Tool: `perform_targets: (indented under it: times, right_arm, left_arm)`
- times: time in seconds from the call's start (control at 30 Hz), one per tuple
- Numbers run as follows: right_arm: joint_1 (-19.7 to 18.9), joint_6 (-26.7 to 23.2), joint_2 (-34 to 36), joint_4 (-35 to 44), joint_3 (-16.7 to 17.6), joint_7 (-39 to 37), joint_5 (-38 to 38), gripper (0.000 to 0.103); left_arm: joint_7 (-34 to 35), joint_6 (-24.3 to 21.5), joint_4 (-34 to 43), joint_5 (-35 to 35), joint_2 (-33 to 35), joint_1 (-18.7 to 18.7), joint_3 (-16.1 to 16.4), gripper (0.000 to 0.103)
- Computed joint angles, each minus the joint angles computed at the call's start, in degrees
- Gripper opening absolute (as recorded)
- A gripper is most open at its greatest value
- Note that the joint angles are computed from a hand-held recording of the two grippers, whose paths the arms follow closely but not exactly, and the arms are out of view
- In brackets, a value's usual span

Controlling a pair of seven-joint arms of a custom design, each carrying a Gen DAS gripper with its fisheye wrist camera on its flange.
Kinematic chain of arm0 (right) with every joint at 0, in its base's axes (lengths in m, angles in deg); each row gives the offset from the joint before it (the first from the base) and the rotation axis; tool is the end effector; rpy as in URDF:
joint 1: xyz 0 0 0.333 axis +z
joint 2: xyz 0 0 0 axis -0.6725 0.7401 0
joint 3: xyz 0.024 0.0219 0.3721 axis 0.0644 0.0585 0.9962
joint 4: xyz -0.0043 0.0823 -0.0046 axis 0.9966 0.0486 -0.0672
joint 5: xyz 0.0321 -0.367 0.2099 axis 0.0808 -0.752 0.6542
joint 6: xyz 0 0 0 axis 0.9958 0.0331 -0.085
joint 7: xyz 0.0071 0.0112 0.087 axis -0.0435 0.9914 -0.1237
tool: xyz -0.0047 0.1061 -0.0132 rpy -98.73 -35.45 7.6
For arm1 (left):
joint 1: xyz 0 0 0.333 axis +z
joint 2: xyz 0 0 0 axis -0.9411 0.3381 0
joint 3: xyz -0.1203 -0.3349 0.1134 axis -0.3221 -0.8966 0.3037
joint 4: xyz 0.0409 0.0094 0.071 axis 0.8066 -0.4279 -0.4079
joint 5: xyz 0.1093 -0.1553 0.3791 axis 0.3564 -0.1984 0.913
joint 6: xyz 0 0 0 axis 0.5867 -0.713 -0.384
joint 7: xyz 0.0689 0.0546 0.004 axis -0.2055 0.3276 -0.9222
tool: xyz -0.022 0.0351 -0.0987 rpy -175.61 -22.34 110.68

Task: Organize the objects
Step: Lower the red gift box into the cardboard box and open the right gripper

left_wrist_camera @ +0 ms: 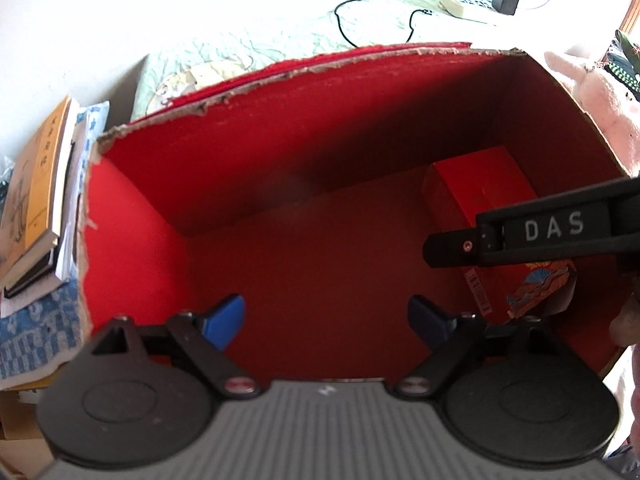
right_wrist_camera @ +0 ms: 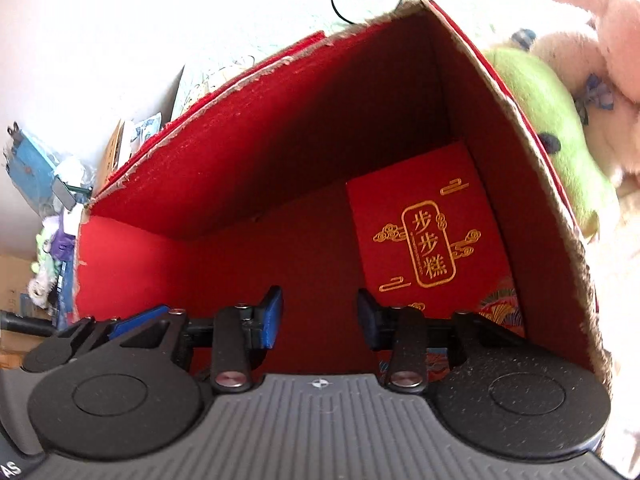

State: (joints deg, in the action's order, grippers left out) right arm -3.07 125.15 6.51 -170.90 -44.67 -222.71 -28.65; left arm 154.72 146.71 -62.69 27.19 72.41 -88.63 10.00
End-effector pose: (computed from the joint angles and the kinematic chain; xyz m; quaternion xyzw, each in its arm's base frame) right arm 0.4460 0.4749 0.4225 -0.5052 0.8160 -0.0203 0.2801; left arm 0.4706 -0.3199 0.4243 -0.4789 0.8498 -0.1862 0.1180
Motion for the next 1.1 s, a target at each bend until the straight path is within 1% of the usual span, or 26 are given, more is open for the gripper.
perform_targets:
  times: [0.1, 0.2, 0.3, 0.37, 0.43, 0.57, 0.6, 0.63, 0.67, 0.77, 0.87, 1.1]
  right_arm:
    - [1.1, -3.0, 0.3, 1.6, -0.2, -0.2, -3.3, 0.039]
    - [1.4, -3.4, -0.2, 1.4, -0.2, 1.1, -5.1, 0.039]
    - [1.9, -3.5, -1.0, 0.8, -0.3, 4.4, -8.4, 0.040]
    - [1.9, -3.8, -1.9, 0.2, 0.0, 5.8, -10.8, 0.040]
    - [1.1, -2.7, -3.2, -1.6, 0.0, 6.5, -13.5, 0.040]
    - [0.7, -5.3, -5.4, -3.0, 1.5, 10.2, -19.3, 0.040]
    - [0.2, -6.2, -5.8, -3.2, 2.3, 11.6, -20.7, 0.040]
    - [1.2, -6.6, -4.2, -1.4, 1.4, 12.4, -21.8, 0.040]
    - [0.5, -7.6, -4.6, -1.5, 2.4, 14.1, -23.4, 0.040]
    - [0.6, -9.5, -5.4, -2.1, 3.0, 19.2, -28.0, 0.040]
    - [0.5, -11.3, -6.6, -2.9, 4.0, 22.6, -31.2, 0.041]
    - [0.9, -15.8, -8.2, -3.6, 6.6, 29.1, -37.9, 0.041]
  left_arm:
    - [-1.4, 1.0, -0.5, 2.7, 0.1, -0.1, -0.1, 0.089]
    - [-4.2, 1.2, -0.5, 7.0, 0.2, -0.2, 0.0, 0.088]
    - [-3.1, 2.0, -1.0, 5.3, -0.1, 0.0, 0.1, 0.088]
    - [-6.6, 1.2, -1.0, 8.6, -0.4, -0.1, -0.1, 0.088]
    - [-9.9, 0.5, -0.8, 12.2, -0.4, -0.1, -0.2, 0.088]
    - [-15.5, -0.6, -0.8, 17.5, -1.3, 0.0, -0.3, 0.089]
    - [-16.4, -0.7, -0.8, 18.3, -1.7, 0.1, -0.3, 0.089]
    - [-17.0, -0.5, -1.1, 18.9, -2.2, 0.3, -0.3, 0.089]
    - [-17.6, -0.1, -1.2, 19.5, -2.5, 0.4, -0.4, 0.090]
    - [-19.0, 0.9, -2.4, 21.0, -4.6, 0.8, -0.8, 0.091]
    - [-20.7, 1.5, -3.5, 22.3, -6.5, 1.4, -1.6, 0.091]
    - [-21.9, 2.3, -6.2, 22.0, -11.3, 2.2, -3.4, 0.091]
